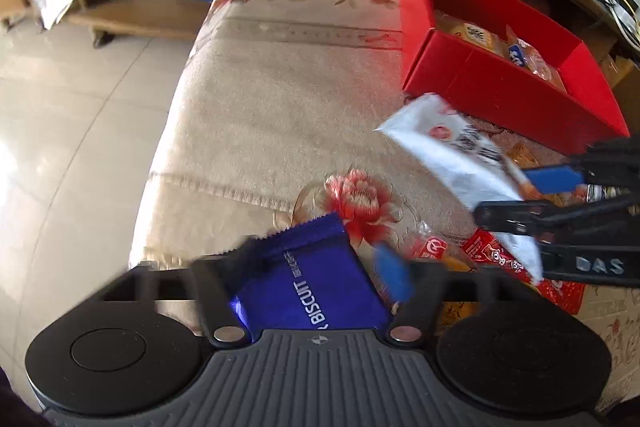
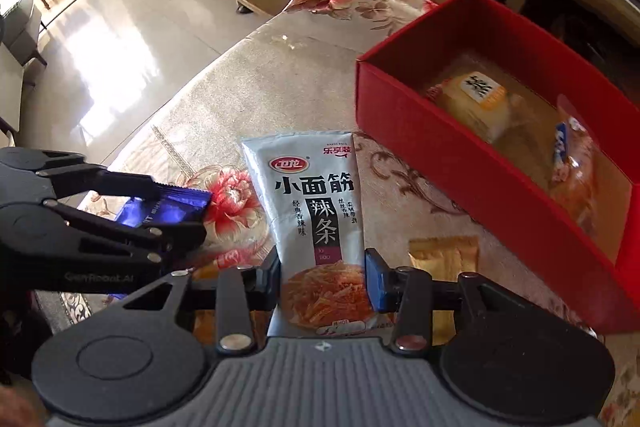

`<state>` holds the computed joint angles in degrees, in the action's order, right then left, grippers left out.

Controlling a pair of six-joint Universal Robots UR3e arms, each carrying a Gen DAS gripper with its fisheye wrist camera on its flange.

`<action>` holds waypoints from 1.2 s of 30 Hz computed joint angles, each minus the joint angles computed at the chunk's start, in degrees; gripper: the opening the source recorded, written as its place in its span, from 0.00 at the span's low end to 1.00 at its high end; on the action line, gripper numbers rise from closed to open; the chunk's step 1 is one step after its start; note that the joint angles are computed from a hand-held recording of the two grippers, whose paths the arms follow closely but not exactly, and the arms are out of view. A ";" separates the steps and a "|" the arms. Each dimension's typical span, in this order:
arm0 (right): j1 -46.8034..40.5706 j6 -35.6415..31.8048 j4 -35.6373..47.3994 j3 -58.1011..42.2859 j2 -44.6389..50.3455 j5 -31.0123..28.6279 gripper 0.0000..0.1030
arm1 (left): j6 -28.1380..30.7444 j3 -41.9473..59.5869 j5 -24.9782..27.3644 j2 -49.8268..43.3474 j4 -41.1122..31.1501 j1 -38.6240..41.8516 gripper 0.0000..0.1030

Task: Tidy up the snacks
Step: 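Lift the wafer packet with the left tool while the right tool lifts the spicy strip bag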

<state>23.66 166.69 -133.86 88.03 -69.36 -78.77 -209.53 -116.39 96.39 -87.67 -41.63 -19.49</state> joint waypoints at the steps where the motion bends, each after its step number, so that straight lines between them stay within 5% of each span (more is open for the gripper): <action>1: -0.26 0.32 -0.69 1.25 -0.79 0.47 0.39 | -1.38 -0.25 -0.49 0.32 -0.75 0.37 0.93; 11: -0.64 -0.50 -5.18 7.48 -3.91 2.86 0.39 | -10.89 -0.62 2.37 3.07 -6.18 -2.22 0.93; 16: 0.67 -1.66 -7.00 8.77 -3.81 0.73 0.39 | -14.59 1.53 5.67 2.14 -8.90 -5.39 0.79; 24: -0.40 -0.49 -8.09 12.27 -8.44 1.99 0.38 | -15.10 1.81 6.33 1.82 -6.40 -7.26 0.66; 36: -3.11 3.52 -10.08 17.11 -16.28 2.09 0.38 | -14.28 4.61 4.73 0.30 -1.82 -8.28 0.65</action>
